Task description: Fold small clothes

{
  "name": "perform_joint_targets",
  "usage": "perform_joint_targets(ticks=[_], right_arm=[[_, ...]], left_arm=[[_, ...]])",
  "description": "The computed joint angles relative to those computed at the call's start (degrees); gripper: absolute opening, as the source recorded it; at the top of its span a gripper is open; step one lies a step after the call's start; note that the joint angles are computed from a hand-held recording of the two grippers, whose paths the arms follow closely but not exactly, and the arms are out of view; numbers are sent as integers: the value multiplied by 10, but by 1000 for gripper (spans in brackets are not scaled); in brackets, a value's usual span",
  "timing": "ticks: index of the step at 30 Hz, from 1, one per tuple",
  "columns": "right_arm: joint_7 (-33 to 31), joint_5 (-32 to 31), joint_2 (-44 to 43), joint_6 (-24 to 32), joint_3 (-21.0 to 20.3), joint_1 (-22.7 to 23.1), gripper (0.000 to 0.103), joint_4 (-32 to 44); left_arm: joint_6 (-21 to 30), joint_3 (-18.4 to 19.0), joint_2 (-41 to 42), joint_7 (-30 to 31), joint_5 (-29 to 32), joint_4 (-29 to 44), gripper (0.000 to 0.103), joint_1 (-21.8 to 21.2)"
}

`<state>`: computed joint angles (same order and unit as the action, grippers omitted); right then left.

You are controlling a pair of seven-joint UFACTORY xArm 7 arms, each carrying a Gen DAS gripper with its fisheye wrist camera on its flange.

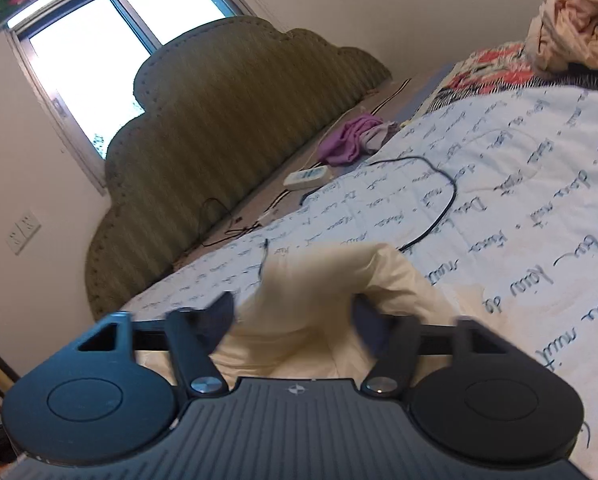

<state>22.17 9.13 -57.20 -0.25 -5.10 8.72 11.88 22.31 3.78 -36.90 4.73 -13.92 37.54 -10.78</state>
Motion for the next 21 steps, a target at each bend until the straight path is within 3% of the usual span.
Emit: perform_joint_targets(ticks=[4, 6, 8, 9, 12, 14, 16, 18, 21], right_arm=[[-12, -40, 2, -6, 67, -37, 76, 8], [-41, -72, 13, 0, 92, -30, 76, 23], [-57, -104, 34, 10, 146, -46, 76, 44], [-61, -121, 48, 13, 179, -60, 75, 57], [-53, -150, 102, 24, 240, -86, 73, 94], [-20, -162, 148, 45, 287, -127, 73, 127], [12, -182, 185, 47, 325, -169, 74, 143], [32, -199, 211, 49, 341, -187, 75, 150], [60, -211, 198, 47, 333, -177, 72, 143]], left_arm=[[24, 49, 5, 2, -58, 17, 21, -33], [45, 71, 16, 2, -96, 35, 37, -45], [50, 67, 21, -2, -110, 44, 73, -34], [38, 53, 18, -11, -107, 40, 78, -20], [-9, -3, 5, -54, -56, 28, 80, 39], [-20, -46, 2, -96, -3, 28, 80, 85], [-28, -53, 0, -89, 34, 28, 80, 79], [-36, -78, -2, -80, 80, 24, 80, 81], [-85, -160, 5, -108, 175, 9, 80, 132]])
